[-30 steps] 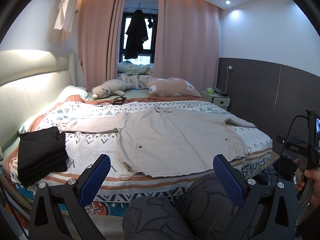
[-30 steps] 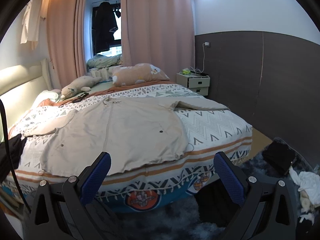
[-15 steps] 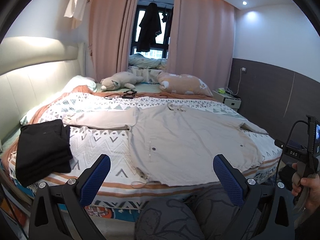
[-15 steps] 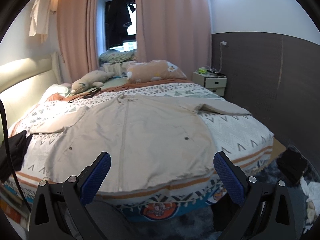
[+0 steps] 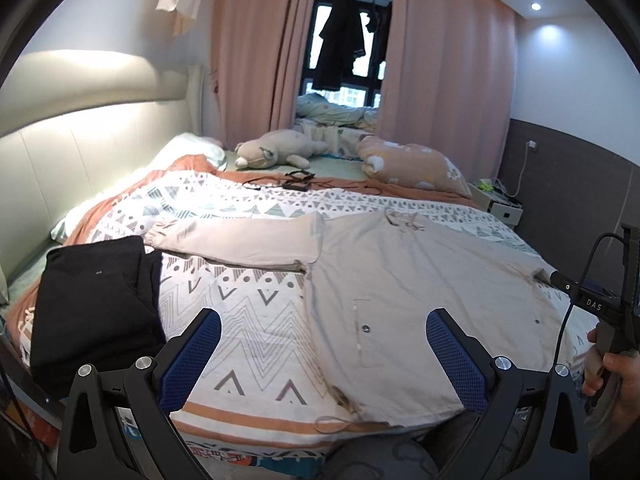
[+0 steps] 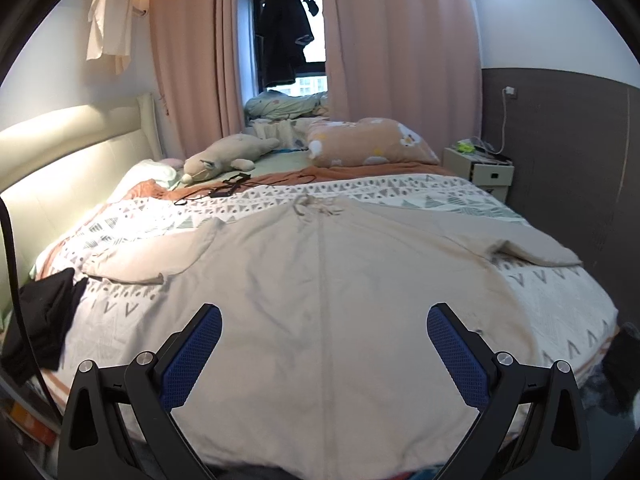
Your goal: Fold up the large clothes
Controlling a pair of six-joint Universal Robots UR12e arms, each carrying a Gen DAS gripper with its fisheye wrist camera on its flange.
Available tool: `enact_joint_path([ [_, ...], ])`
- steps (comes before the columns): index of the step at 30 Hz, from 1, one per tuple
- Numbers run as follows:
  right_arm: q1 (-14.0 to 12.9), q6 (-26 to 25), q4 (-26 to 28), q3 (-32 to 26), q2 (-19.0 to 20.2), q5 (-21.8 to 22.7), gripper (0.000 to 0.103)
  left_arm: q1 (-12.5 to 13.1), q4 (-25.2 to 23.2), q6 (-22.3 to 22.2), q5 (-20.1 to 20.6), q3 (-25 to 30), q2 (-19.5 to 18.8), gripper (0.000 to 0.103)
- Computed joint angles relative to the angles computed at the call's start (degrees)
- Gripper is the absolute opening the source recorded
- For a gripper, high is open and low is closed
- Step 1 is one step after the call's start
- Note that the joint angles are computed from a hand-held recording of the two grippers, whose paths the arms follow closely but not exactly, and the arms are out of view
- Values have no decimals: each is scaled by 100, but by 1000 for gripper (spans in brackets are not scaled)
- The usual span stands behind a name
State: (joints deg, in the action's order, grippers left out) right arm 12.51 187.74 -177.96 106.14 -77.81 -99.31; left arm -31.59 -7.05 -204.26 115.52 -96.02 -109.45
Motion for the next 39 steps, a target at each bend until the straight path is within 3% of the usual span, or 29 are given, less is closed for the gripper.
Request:
enact_joint_path([
  [9,74,348,625,-1112,893,802,103,471,-549,-514,-150,244,-190,102],
  [21,263,1007,1585,-2669,2018,1409,102,1005,-1505,-1057,188,840,-446,96],
  [27,328,1109,2252,-3472,2500,1639,97,1232,-2341,-1320,368,1312,-634,96],
  [30,336,1146,2672,-3950,2782,1672,94,1364,-2662,-1431,213,1612,-797,96],
  [34,296,1252,3003,-4346,3089,1921,76,1561,-2962,-1722,-186,1936,-1020,96],
  [37,290,1173,2854,-4272,3173,1999,75,1706,-3198,-1785,-577,2193,-1214,80],
  [39,280,1200,3081,-4337,3233,2046,68,1792,-3425,-1760,-760,2392,-1362,77],
])
